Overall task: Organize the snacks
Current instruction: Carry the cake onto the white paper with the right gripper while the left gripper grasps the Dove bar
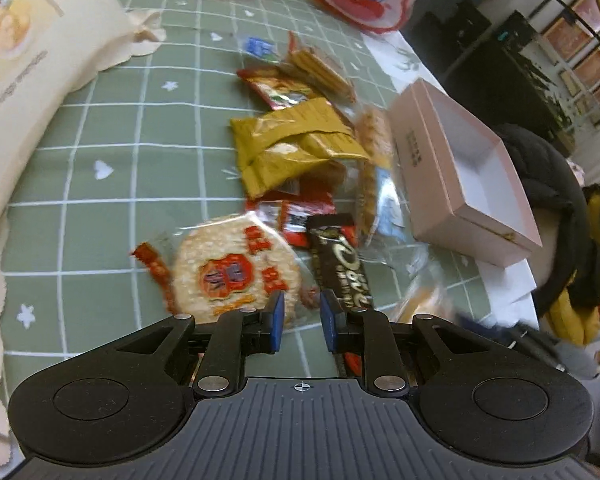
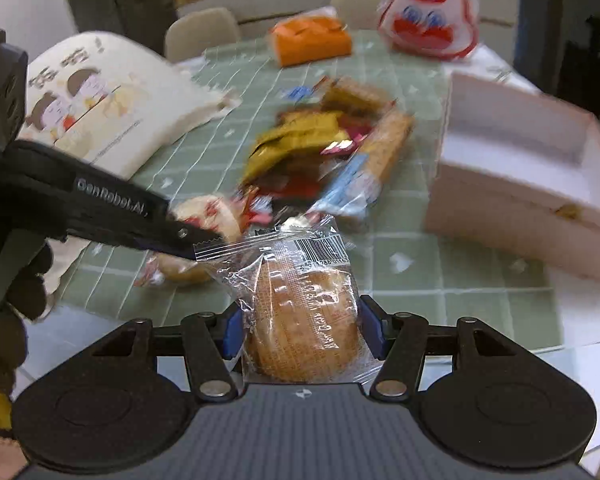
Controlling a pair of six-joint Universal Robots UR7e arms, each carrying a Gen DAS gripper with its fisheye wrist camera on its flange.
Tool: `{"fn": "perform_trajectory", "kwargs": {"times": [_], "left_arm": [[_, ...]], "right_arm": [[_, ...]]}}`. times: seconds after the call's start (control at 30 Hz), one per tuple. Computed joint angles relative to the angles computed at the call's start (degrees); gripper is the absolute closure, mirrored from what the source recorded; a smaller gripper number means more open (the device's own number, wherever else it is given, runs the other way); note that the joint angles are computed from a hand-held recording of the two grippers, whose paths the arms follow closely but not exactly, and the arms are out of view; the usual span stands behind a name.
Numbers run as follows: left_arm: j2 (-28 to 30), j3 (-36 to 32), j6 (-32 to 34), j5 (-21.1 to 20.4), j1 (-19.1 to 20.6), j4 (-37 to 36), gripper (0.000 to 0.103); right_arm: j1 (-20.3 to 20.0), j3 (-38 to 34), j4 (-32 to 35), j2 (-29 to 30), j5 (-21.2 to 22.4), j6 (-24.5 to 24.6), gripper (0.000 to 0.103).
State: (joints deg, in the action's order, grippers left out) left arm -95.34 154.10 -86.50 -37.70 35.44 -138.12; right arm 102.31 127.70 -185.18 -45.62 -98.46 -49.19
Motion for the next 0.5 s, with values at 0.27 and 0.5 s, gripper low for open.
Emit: {"fn": "perform_trajectory", "kwargs": {"times": [0.27, 0.5], "left_arm": [[15.1, -8.3, 4.3, 1.9, 1.5, 1.8, 0.078], [24.0, -13.7, 14.6, 3.9, 1.0, 7.3, 0.075]], "right_arm": [[-2.2, 0.0, -17.9, 3.2, -9.1, -1.4, 0.045], [-5.4, 1.1, -20.9, 3.2, -9.3, 0.6, 0.035]]}}
